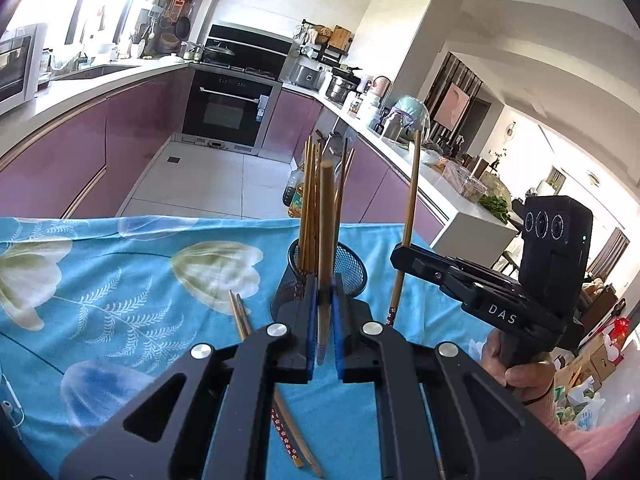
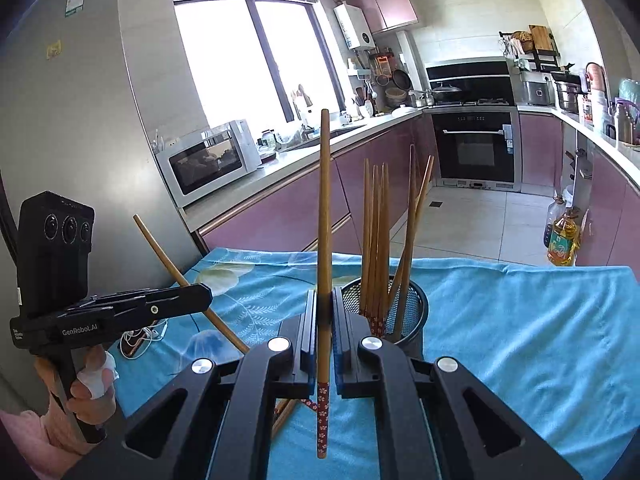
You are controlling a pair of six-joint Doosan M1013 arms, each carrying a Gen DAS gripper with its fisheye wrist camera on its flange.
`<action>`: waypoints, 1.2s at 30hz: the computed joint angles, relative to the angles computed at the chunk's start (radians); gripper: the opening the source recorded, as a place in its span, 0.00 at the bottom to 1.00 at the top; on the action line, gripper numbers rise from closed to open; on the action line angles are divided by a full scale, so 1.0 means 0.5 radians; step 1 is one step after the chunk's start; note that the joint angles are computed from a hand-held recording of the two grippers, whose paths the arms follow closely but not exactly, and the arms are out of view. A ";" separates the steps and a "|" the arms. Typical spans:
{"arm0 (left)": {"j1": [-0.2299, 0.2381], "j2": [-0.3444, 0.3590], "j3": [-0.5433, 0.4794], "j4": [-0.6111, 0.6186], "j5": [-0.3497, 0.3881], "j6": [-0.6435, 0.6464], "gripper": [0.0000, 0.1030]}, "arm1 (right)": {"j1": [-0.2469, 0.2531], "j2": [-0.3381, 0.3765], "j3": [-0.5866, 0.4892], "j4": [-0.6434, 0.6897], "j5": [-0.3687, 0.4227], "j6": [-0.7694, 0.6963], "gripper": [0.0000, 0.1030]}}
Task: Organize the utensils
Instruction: 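Carry the chopstick over the mesh cup and lower it in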
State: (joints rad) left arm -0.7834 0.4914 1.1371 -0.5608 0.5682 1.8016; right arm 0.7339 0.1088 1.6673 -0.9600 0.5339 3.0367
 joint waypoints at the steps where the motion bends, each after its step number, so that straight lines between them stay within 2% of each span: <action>1: 0.000 0.009 -0.022 -0.002 0.001 -0.004 0.07 | -0.004 -0.001 -0.005 -0.011 -0.002 0.005 0.06; 12: 0.000 0.041 -0.168 -0.067 -0.037 0.061 0.07 | -0.041 0.006 -0.064 -0.115 -0.018 0.025 0.06; 27: -0.030 0.123 -0.371 0.023 -0.062 0.017 0.07 | -0.108 0.029 -0.103 -0.221 -0.017 0.118 0.06; 36: -0.039 0.251 -0.565 0.233 0.081 -0.171 0.07 | -0.138 0.078 -0.128 -0.203 0.021 0.146 0.06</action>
